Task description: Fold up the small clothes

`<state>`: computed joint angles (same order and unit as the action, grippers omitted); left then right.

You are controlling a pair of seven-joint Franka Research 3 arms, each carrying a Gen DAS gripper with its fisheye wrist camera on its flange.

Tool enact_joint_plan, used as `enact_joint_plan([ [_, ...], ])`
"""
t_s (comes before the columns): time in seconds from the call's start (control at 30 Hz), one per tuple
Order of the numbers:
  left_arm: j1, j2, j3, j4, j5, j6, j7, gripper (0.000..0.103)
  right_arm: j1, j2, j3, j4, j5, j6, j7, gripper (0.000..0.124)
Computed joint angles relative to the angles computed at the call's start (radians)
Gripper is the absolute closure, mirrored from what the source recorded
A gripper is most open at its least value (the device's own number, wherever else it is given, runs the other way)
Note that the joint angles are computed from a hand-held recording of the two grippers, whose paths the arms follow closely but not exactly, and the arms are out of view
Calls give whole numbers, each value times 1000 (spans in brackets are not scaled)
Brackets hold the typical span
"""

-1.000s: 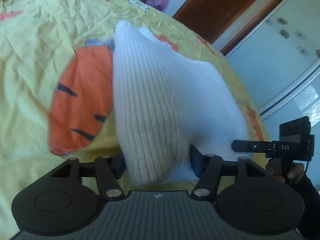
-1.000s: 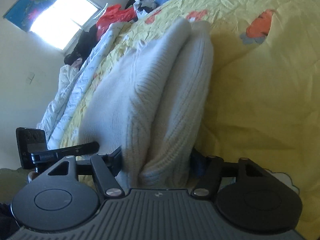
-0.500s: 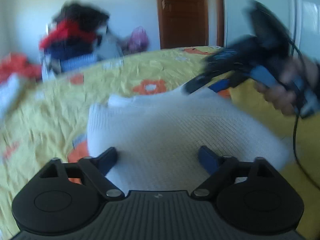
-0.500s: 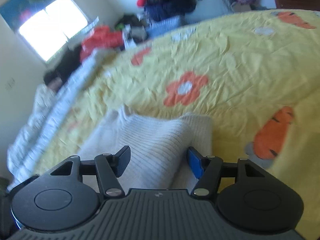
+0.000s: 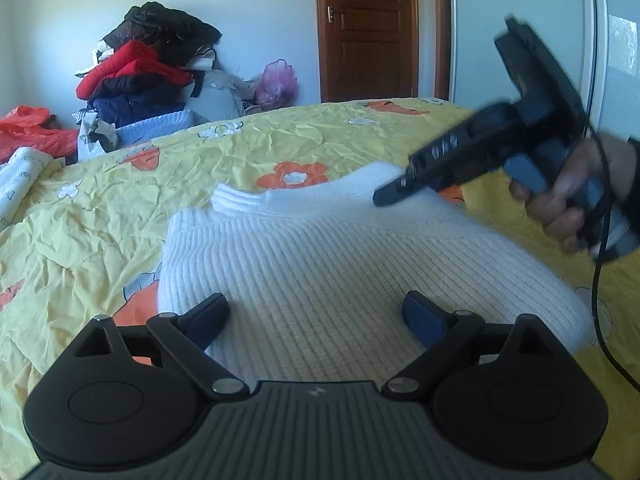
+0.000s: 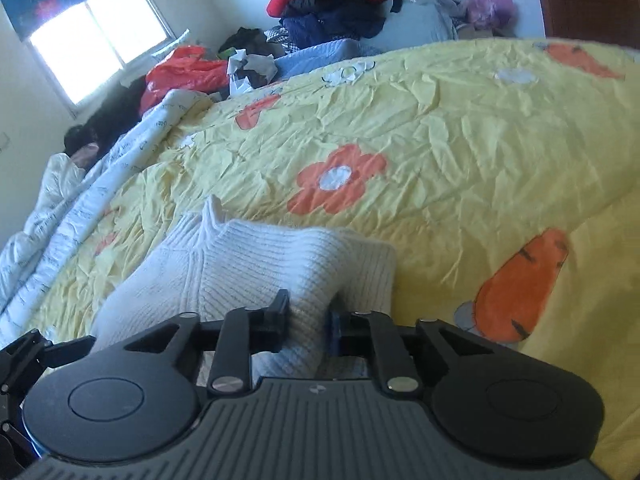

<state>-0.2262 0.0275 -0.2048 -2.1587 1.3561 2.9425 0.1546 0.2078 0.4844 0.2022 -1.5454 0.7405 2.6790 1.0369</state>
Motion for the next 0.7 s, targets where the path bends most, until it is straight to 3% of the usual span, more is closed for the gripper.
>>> enact_joint_plan([
  [0.03,1,-1,1,-2,-9,4,7,8,22,-18,-19,-14,-17,37,34,79],
  [0.1,1,-7,-1,-8,-22,4,10,8,48,-50,-25,-55,-29,164,48,78],
  [0.17,-1,-3,-2,-3,-17,-3,5,8,26,-76,29,-75,2,221,-37,73],
  [0.23,-2,-1,-2,-1,-15,-7,4,8,21,-82,62,-68,6,205,-111,65],
  [0.3,-2,-1,-2,-2,-20,-6,7,7,53,-73,46,-55,-43,173,-134,63],
  [0.4,-3,-3,-2,-3,-14,-6,1,7,165,5,-75,27,-256,75,42,64],
  [0.43,-3,-2,-1,-2,0,-5,-11,7,159,48,-69,50,-301,67,69,62],
  [0.5,0,6,3,7,51,2,-60,7,84,84,24,48,-195,135,-42,60],
  [0.53,0,12,5,13,86,5,-92,7,64,104,41,76,-159,116,-43,60],
  [0.63,3,28,11,31,139,14,-145,1,115,107,-17,94,-218,108,19,60],
  [0.7,-3,13,8,23,174,-8,-184,1,159,69,-59,45,-271,158,72,59],
])
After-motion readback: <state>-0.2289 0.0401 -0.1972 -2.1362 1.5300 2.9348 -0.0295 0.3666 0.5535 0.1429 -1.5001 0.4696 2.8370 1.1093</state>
